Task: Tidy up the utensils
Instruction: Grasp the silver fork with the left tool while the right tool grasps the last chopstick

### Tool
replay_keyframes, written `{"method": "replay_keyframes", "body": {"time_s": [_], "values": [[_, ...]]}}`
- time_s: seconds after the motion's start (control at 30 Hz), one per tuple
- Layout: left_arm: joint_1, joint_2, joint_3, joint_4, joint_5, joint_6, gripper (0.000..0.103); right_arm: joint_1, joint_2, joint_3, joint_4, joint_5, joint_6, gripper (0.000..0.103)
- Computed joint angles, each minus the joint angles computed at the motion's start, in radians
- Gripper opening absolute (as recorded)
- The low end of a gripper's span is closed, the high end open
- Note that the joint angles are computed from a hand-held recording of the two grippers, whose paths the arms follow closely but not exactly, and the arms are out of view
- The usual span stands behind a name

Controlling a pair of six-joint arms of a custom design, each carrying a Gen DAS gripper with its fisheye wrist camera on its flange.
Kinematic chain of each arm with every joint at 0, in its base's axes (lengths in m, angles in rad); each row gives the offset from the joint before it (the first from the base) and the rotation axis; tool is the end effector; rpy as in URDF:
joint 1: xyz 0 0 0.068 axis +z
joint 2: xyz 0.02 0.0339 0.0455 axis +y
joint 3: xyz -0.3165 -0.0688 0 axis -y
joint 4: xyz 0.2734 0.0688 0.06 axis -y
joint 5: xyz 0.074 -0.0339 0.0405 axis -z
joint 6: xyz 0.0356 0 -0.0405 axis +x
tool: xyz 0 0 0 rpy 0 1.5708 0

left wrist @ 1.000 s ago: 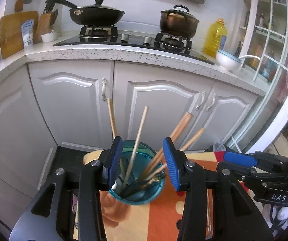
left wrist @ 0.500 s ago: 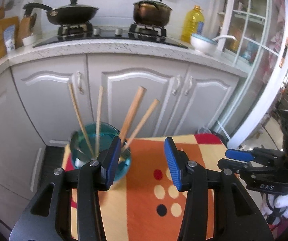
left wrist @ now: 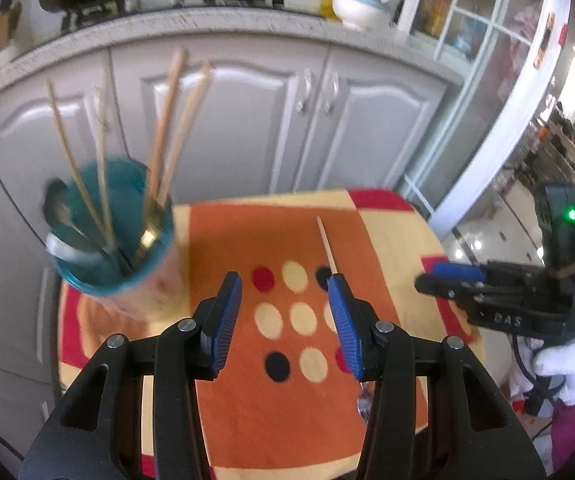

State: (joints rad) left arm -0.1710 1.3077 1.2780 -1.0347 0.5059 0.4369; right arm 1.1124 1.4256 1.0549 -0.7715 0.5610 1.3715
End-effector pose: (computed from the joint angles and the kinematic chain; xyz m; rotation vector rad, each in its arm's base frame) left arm 0.2570 -0.0619 0.3790 0.9160 2.3566 -0.5598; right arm 0.1471 0.2553 0.2888 0.4718 2.4248 0.2784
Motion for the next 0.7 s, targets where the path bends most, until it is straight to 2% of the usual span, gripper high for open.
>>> {"method": "replay_keyframes", "body": {"time_s": [0.27, 0.4, 0.5, 0.57, 0.7], "values": [[-0.138, 0.103, -0.084, -0.053, 0.013, -0.008, 0.044, -0.040, 0.008, -0.060, 0.071, -0.053, 0.020, 0.041], [-0.234, 0.170, -0.135, 0.021, -0.033, -0.080, 0.044, -0.027, -0.012, -0.090, 0.084, -0.059, 0.044, 0.041], [-0.287, 0.212, -0.146, 0.066, -0.061, -0.132, 0.036, -0.021, -0.028, -0.111, 0.088, -0.062, 0.063, 0.041], [-0.325, 0.219, -0.159, 0.109, -0.146, -0.171, 0.027, -0.019, -0.044, -0.131, 0.099, -0.065, 0.074, 0.041], [-0.340, 0.234, -0.156, 0.114, -0.151, -0.171, 0.027, -0.024, -0.058, -0.154, 0.117, -0.081, 0.074, 0.041]]}}
